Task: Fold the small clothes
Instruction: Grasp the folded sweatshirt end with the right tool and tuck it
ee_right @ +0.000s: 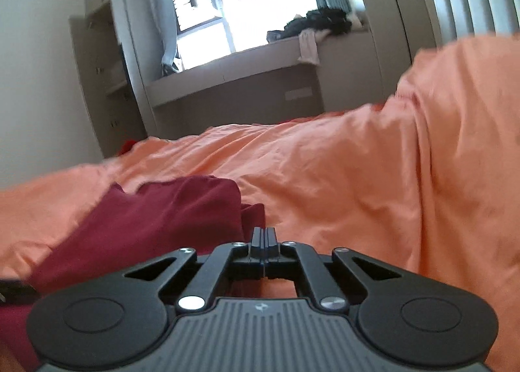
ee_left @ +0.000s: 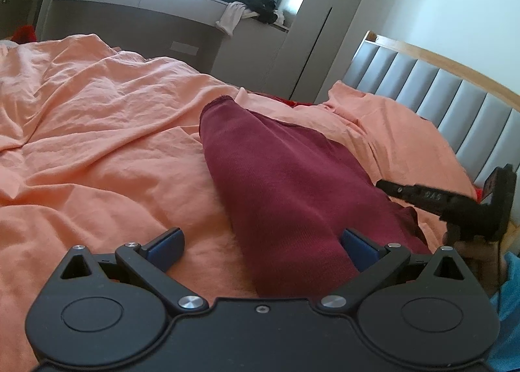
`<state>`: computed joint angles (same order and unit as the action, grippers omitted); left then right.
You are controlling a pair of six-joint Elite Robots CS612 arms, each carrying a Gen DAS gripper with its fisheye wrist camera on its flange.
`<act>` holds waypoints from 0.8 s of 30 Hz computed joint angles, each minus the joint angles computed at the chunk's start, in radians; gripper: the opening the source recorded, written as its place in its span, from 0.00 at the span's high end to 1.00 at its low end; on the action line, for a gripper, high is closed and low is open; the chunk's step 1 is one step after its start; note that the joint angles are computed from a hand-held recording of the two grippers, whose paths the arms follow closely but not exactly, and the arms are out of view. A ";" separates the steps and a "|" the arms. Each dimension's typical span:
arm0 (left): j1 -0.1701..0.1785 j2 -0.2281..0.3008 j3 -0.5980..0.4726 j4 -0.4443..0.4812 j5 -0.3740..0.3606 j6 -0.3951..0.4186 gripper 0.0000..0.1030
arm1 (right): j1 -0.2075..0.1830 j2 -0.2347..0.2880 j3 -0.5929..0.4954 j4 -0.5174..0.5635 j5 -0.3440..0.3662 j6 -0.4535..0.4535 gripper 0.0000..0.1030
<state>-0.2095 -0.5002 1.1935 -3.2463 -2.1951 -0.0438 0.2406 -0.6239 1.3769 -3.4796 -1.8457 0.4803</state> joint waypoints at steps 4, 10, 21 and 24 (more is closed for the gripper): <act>-0.002 -0.001 0.004 -0.005 0.011 -0.006 0.00 | -0.014 0.005 0.012 -0.090 0.074 0.068 0.52; -0.002 0.000 0.005 -0.008 0.012 -0.008 0.00 | -0.021 0.019 -0.020 -0.067 0.133 0.077 0.39; -0.003 -0.001 0.005 -0.008 0.012 -0.007 0.00 | -0.004 0.008 -0.024 -0.007 0.098 -0.032 0.95; -0.003 0.000 0.006 -0.013 0.013 -0.005 0.00 | -0.003 -0.002 -0.008 -0.003 0.089 -0.029 0.95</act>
